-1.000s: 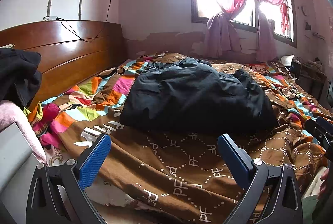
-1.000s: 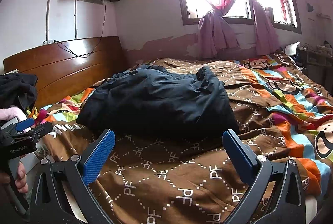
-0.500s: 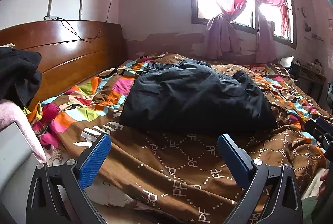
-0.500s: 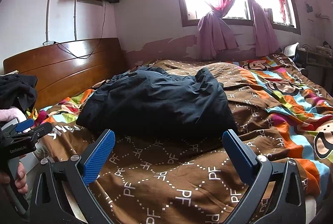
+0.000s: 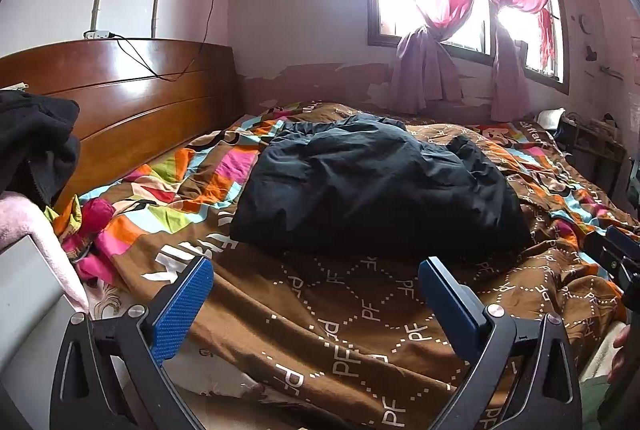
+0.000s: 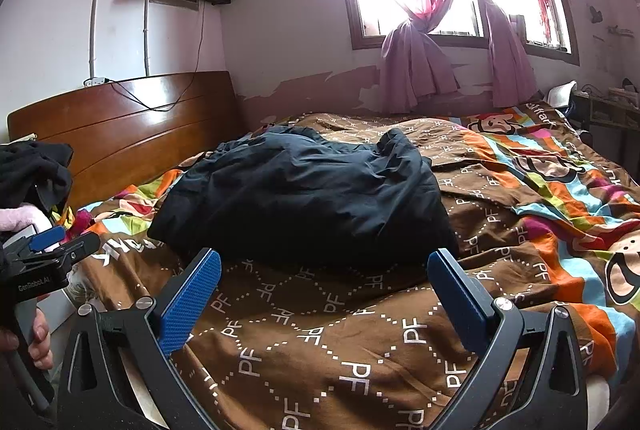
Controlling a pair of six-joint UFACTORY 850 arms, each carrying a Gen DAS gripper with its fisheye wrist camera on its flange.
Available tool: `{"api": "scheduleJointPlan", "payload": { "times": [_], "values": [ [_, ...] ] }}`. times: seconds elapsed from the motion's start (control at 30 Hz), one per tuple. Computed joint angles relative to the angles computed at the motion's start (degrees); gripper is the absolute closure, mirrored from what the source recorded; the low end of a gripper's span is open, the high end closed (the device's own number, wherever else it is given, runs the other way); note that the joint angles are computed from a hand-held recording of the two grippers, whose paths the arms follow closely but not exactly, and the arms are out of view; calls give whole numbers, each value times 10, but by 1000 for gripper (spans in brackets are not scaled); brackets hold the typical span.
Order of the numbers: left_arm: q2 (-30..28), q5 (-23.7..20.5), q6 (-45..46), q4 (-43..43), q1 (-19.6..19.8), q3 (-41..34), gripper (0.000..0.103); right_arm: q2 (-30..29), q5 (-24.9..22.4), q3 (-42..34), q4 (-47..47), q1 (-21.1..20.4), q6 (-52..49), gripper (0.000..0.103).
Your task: Fold large clothes
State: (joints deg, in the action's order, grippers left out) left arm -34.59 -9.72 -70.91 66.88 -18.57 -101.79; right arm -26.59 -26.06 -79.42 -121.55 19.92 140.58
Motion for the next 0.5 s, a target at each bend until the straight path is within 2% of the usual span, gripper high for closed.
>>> {"api": "scheduleJointPlan", "payload": {
  "times": [0.2, 0.4, 0.5],
  "values": [
    [0, -5, -12, 13, -2, -1, 0, 0, -1, 0, -1, 0, 1, 1],
    [4, -47, -145, 153, -13, 9, 0, 0, -2, 1, -3, 0, 3, 1],
    [5, -50, -166, 177, -14, 11, 0, 0, -2, 1, -2, 0, 2, 1]
  ]
}}
